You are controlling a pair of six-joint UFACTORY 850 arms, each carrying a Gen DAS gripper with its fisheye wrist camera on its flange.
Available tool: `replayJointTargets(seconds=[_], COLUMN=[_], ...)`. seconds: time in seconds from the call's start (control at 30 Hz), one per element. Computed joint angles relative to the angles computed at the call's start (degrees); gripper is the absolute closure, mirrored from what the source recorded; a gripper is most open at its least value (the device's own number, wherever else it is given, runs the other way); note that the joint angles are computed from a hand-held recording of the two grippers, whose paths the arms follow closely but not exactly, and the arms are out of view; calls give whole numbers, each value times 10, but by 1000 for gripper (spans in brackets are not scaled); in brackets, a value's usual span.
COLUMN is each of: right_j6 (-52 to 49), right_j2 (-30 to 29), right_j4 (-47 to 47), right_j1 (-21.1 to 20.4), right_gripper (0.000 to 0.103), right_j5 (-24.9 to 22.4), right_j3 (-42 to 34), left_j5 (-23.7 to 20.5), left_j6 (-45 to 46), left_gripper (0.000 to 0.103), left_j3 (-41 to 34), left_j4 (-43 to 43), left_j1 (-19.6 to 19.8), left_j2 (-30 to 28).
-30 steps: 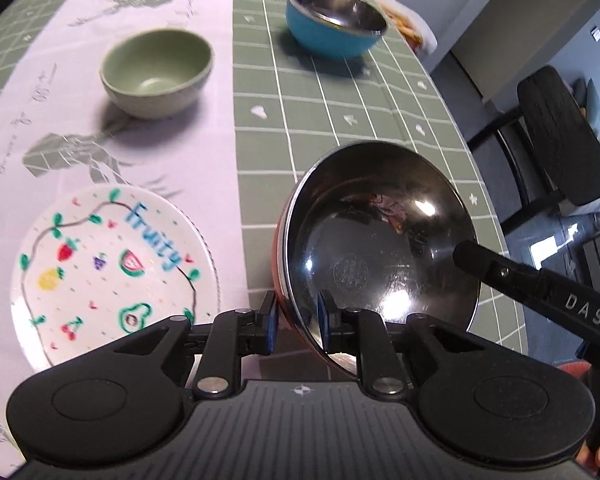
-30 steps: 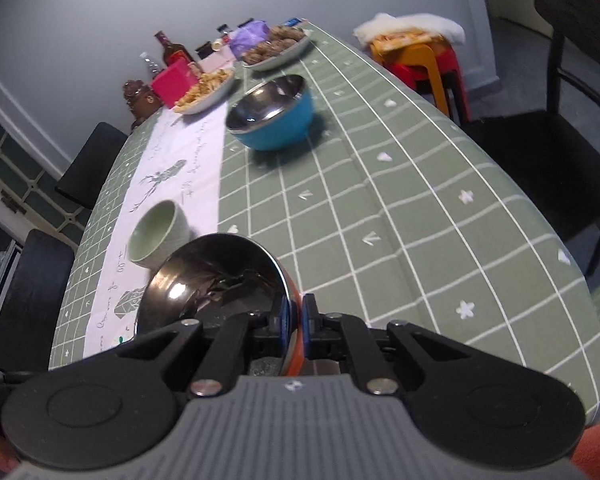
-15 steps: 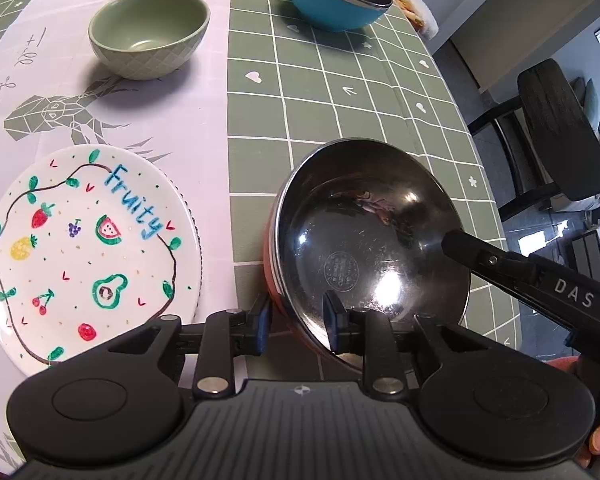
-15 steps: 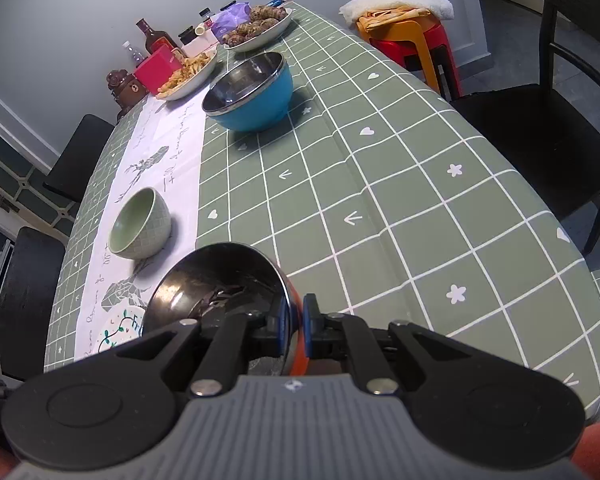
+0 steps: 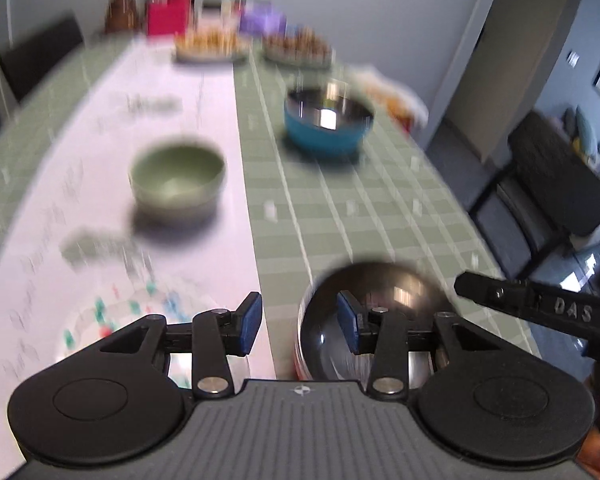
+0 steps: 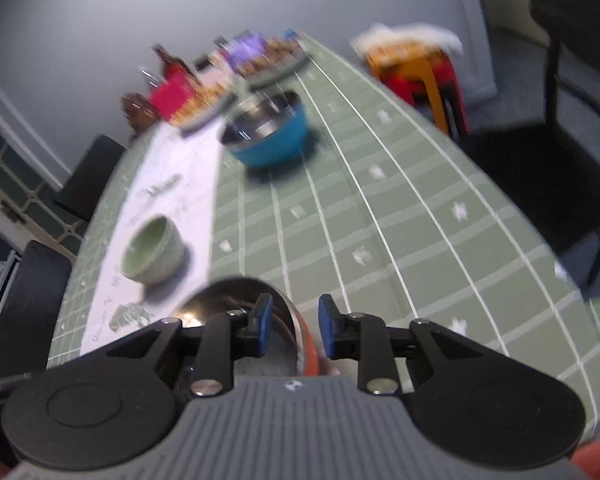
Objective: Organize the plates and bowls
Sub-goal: 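Lower the orange bowl into the blue bowl with both tools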
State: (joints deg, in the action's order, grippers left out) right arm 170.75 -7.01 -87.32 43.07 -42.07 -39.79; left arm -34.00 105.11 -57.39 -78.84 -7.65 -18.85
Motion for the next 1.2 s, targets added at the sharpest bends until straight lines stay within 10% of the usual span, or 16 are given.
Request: replayJointTargets(seconds=[0.33,0.53,0.87,1.2], right_j6=[-175,-232,-310,-270], right_j2=[-6,3,-43,-101], right_j4=[42,38,112,75], right_j1=[-14,-77,-234,-300], right_gripper=[65,65,65,66], right_j5=[-110,-73,132,209], right_j3=[-57,-85,-141,-178], left_j5=[-42,-18,-33,29], left_j6=[239,293,15,-360], left_gripper=[52,52,54,57], left_j3=[11,-22,-222,-411], left_j4=[-250,-361,-41,202], left_j1=[-6,-33,-66,-116], left_j2=[15,0,-128,-264])
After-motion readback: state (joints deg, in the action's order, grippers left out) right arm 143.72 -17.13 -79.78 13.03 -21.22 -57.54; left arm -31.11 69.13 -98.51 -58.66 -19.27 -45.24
